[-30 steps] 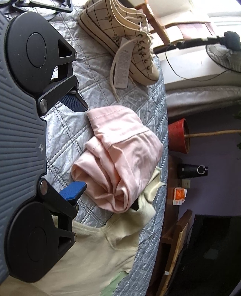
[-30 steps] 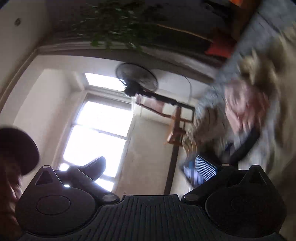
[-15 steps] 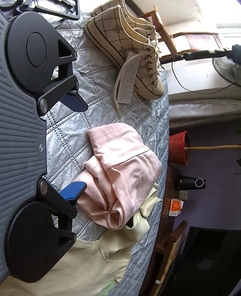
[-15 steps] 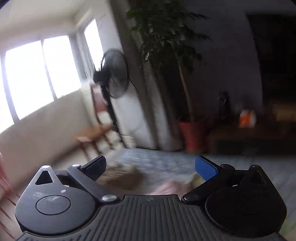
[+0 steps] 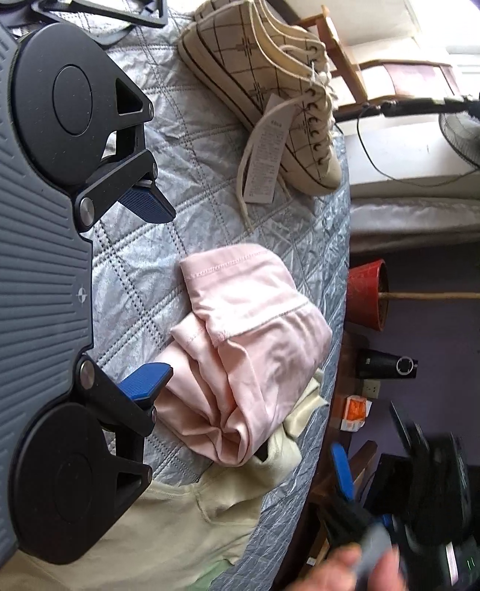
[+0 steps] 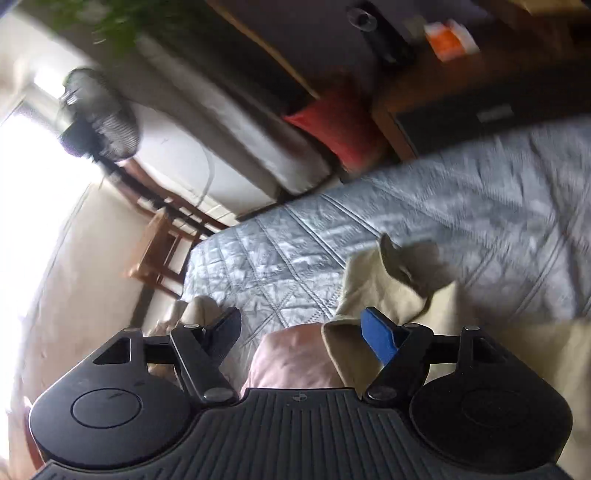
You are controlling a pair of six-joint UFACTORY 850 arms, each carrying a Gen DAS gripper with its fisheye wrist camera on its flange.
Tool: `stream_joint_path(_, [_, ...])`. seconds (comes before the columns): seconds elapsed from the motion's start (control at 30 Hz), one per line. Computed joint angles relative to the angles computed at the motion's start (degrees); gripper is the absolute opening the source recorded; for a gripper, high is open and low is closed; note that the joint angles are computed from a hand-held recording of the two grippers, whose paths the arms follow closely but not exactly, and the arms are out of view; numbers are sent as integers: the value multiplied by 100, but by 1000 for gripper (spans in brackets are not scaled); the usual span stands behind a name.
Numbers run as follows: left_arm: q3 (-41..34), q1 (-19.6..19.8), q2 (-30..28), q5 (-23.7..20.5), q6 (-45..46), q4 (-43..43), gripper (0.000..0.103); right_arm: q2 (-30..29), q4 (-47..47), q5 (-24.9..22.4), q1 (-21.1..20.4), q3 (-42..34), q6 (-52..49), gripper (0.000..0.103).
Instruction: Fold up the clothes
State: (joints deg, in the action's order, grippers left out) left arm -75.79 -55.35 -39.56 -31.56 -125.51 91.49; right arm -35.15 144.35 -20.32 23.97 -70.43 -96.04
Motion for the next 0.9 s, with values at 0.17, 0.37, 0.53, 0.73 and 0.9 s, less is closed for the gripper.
stream_joint_path(0.17, [31, 31, 14, 89, -111, 100, 87, -522, -485, -171, 32, -388, 1266, 75])
stream_joint_path(0.37, [34, 71, 3, 187, -63, 109, 87, -880, -172, -460, 24, -507, 1934, 77])
stream_joint_path(0.53, [31, 90, -12, 219, -37, 131, 87, -1016, 546, -566, 54, -558, 1450, 59])
stream_joint_path(0.73, [25, 104, -17, 221, 9, 124, 87, -840, 1366, -711, 69, -166, 540, 7])
stream_joint_path(0.9, [69, 108, 27, 157, -121, 209, 87, -114, 3390, -1358, 290, 784, -1530, 6])
